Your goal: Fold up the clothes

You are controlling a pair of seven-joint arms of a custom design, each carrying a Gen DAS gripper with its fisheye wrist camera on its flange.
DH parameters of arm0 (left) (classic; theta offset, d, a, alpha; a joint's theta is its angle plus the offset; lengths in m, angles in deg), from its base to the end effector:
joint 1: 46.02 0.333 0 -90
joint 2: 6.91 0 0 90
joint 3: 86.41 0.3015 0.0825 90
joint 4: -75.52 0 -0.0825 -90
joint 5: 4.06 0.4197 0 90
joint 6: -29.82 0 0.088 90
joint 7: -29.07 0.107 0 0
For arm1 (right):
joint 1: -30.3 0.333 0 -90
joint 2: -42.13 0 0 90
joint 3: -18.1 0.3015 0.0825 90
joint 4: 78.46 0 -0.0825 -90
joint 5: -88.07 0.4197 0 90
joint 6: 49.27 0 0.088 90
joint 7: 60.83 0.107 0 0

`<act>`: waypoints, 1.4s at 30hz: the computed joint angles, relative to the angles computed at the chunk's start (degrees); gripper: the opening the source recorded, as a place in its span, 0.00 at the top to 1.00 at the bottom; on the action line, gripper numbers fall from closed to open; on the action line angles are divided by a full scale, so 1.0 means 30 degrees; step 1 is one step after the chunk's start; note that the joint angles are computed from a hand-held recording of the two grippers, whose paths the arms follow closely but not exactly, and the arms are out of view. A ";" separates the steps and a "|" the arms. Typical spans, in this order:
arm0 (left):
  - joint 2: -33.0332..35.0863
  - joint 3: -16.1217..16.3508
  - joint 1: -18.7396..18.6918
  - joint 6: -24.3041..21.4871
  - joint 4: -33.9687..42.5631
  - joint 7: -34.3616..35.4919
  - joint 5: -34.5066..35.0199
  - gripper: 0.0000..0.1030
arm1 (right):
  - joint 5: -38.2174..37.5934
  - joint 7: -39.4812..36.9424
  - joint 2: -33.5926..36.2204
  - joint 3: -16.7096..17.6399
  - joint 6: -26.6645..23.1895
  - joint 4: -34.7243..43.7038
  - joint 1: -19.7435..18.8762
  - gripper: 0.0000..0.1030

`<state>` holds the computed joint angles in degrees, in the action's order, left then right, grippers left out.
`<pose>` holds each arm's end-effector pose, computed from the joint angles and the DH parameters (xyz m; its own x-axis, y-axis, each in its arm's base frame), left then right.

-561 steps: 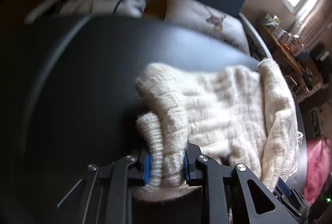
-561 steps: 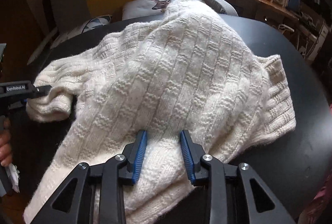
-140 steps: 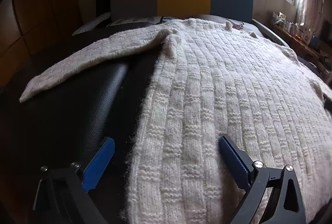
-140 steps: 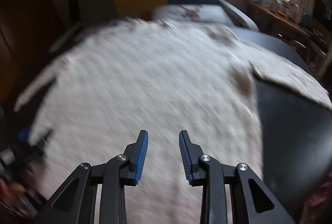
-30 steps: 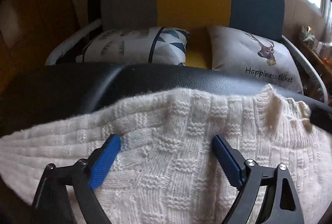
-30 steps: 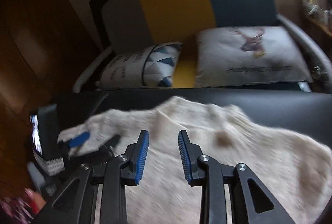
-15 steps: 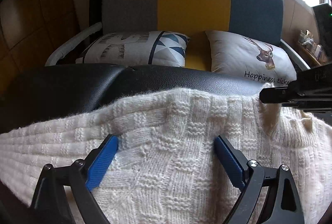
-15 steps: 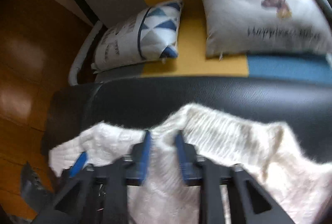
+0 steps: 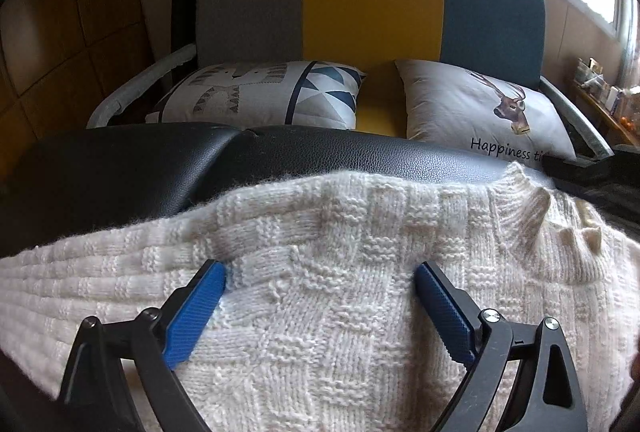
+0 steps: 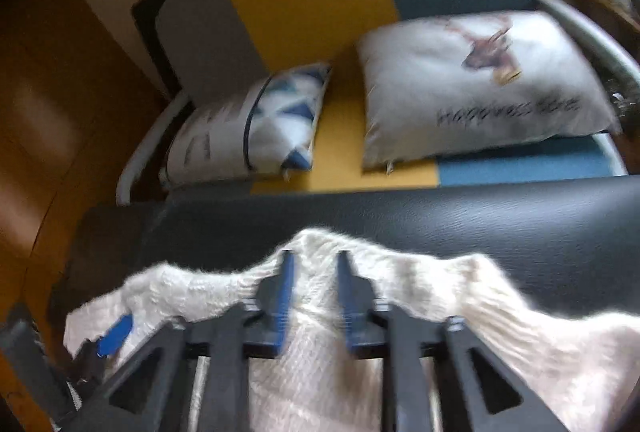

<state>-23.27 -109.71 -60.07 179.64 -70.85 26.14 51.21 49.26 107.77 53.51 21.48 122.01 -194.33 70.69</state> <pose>0.3756 -0.3029 0.3479 0.1796 -0.9837 -0.0063 -0.7235 -0.1277 -0.6784 0.4416 0.4824 0.3965 0.1611 -0.8924 -0.4214 -0.8005 0.1317 -0.5848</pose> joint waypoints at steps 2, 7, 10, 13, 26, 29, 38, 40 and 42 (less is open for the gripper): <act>0.0006 -0.0015 -0.0011 -0.0032 0.0017 -0.0029 0.0016 0.06 | -0.2631 0.2175 -0.0813 -0.0858 0.0758 -0.0658 0.0784 0.75; 0.0009 -0.0006 -0.0051 -0.0043 0.0009 -0.0116 0.0061 0.06 | -0.0496 -0.2797 -0.0515 0.1373 -0.2304 -0.0015 -0.0118 0.75; 0.0024 0.0003 -0.0049 -0.0051 0.0022 -0.0122 0.0063 0.06 | 0.1621 -0.5650 0.0309 0.1972 -0.3069 0.0640 -0.0567 0.75; 0.0048 0.0006 -0.0049 -0.0071 0.0038 -0.0140 0.0091 0.06 | 0.2497 -0.6661 0.0505 0.1752 -0.2736 0.0589 -0.0498 0.76; 0.0120 -0.0009 -0.0093 -0.0178 0.0115 -0.0078 0.0067 0.05 | -0.0585 -0.2165 -0.0636 0.1407 -0.4257 -0.0355 -0.0169 0.97; 0.0095 0.0057 -0.0094 -0.0148 0.0095 0.0000 0.0017 0.05 | -0.0696 -0.1970 -0.0611 0.1505 -0.4629 -0.0152 -0.0202 0.94; 0.0184 0.0070 -0.0133 -0.0311 0.0177 0.0129 0.0069 0.05 | -0.0324 -0.4561 0.0644 0.2273 -0.4293 0.1424 -0.0391 0.92; 0.0205 0.0078 -0.0148 -0.0349 0.0195 0.0156 0.0082 0.05 | -0.0570 -0.3485 0.0694 0.1525 -0.4605 0.1400 0.0147 0.97; 0.0225 0.0087 -0.0163 -0.0386 0.0213 0.0184 0.0096 0.05 | -0.1923 -0.1325 0.0330 0.0832 -0.5262 0.1129 0.0692 0.97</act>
<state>-22.59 -109.45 -60.56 178.48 -70.21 26.70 51.50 43.48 103.79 54.50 23.98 106.22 -190.94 72.76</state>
